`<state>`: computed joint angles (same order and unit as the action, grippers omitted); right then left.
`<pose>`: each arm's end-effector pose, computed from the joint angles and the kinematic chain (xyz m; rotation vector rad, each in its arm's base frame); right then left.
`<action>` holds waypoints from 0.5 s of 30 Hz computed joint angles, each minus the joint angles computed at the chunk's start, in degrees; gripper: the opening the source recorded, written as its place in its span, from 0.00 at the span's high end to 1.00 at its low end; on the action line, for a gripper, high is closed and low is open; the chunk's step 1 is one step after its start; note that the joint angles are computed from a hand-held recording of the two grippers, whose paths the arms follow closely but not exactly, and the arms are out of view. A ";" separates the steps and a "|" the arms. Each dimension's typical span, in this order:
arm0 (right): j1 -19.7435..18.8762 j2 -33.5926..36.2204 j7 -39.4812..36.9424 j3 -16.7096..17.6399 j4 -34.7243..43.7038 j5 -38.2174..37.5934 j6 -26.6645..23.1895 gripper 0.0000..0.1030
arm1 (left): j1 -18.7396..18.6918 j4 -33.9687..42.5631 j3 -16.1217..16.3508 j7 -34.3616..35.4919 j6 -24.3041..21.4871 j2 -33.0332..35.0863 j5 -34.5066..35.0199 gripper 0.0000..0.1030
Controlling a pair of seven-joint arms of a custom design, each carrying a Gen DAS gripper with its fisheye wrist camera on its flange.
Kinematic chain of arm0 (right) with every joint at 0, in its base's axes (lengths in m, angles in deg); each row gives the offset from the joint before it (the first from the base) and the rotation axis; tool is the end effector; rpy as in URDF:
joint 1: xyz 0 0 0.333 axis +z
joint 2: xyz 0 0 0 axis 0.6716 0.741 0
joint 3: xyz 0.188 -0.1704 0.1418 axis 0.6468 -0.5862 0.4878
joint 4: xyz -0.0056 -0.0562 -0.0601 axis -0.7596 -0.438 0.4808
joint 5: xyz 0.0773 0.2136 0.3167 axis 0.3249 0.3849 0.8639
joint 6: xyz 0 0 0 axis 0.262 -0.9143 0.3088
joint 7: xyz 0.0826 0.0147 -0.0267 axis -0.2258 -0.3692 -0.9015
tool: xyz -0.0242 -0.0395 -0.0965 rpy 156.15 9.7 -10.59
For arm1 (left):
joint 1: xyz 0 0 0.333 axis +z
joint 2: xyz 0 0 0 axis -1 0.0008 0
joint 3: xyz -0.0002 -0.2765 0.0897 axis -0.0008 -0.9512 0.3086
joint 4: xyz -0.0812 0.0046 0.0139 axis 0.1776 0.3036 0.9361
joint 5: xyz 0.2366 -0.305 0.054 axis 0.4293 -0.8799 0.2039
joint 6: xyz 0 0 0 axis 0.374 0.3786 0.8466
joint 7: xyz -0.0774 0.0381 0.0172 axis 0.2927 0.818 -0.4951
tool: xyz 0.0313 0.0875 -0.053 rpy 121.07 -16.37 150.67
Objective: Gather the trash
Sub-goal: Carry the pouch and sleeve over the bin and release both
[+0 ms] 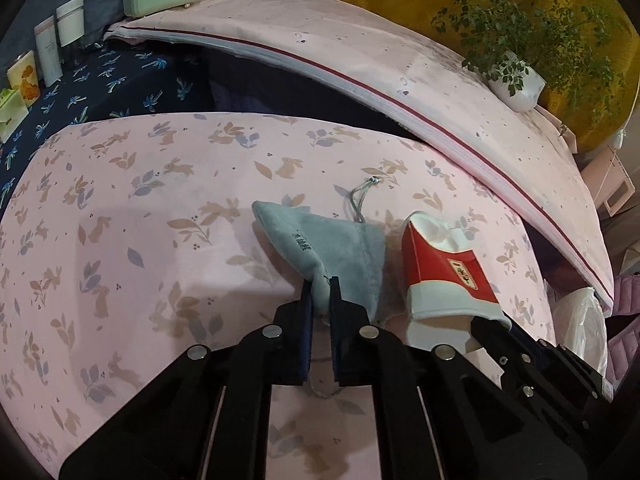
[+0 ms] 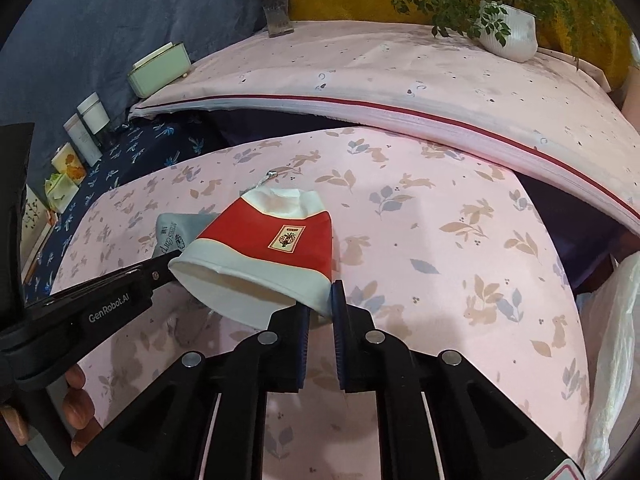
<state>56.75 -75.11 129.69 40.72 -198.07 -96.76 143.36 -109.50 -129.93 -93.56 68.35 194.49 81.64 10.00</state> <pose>0.4724 0.2032 0.4828 -1.4906 2.1025 -0.5471 0.5438 -0.3461 0.4941 -1.7546 2.2687 -0.8915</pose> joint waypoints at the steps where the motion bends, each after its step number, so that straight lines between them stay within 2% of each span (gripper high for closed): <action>1: 0.03 -1.15 0.29 0.02 -0.84 0.09 -0.14 0.91 | -0.24 -0.89 -0.29 -0.06 0.40 -1.06 -0.17 0.93; 15: -2.21 -24.03 3.67 1.59 -15.09 1.03 -4.62 0.93 | -4.00 -5.27 -4.33 -1.52 2.34 -9.70 -0.28 0.94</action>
